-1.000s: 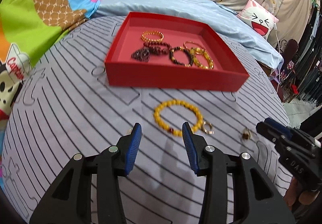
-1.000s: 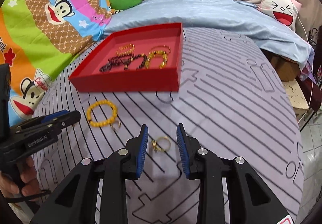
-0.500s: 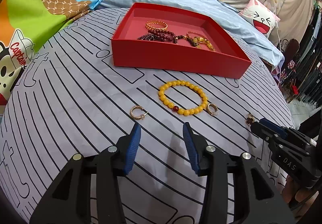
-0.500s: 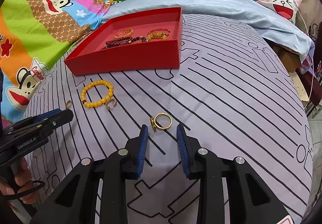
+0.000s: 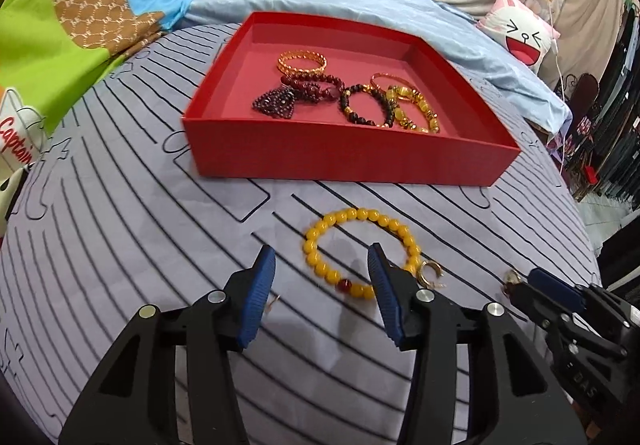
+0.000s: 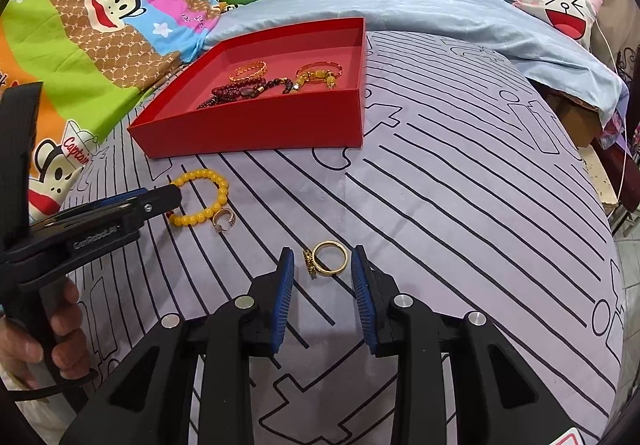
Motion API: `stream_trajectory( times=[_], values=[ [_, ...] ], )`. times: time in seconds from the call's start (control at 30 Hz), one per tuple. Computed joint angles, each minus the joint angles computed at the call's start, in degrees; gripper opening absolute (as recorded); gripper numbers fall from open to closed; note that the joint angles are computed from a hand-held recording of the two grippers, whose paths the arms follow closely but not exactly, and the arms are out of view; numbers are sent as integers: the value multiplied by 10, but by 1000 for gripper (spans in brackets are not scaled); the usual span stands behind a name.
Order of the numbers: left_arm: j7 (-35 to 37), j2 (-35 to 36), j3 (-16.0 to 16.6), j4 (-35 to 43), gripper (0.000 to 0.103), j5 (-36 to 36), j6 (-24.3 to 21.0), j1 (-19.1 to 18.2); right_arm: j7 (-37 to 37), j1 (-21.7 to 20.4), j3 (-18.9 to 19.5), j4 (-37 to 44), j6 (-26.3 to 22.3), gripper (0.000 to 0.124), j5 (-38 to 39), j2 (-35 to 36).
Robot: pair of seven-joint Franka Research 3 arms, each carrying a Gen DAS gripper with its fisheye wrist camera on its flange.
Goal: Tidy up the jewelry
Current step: 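Grasp the yellow bead bracelet with the left tool while the right tool grasps a gold ring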
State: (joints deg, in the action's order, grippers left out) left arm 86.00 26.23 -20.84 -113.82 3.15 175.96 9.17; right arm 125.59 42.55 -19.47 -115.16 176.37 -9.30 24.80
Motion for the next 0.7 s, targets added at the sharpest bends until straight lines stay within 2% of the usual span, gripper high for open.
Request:
stream_trajectory(
  times=[0.1, 0.2, 0.43, 0.47, 0.63, 0.7],
  values=[
    [-19, 4, 42, 8, 43, 24, 6, -40, -6, -9, 9, 5, -4, 30, 5, 4],
    [-28, 6, 52, 11, 40, 39, 8, -48, -9, -15, 15, 9, -4, 30, 10, 8],
    [-5, 15, 10, 16, 10, 39, 6, -14, -8, -4, 4, 16, -5, 30, 8, 15],
    [5, 17, -6, 15, 8, 34, 6, 1, -7, -1, 0, 16, -6, 30, 6, 15],
    [20, 16, -28, 7, 7, 22, 10, 18, 5, 19, -21, 14, -7, 30, -8, 17],
    [29, 15, -41, 4, 7, 15, 9, 29, 10, 24, -26, 13, -8, 26, -13, 17]
  ],
)
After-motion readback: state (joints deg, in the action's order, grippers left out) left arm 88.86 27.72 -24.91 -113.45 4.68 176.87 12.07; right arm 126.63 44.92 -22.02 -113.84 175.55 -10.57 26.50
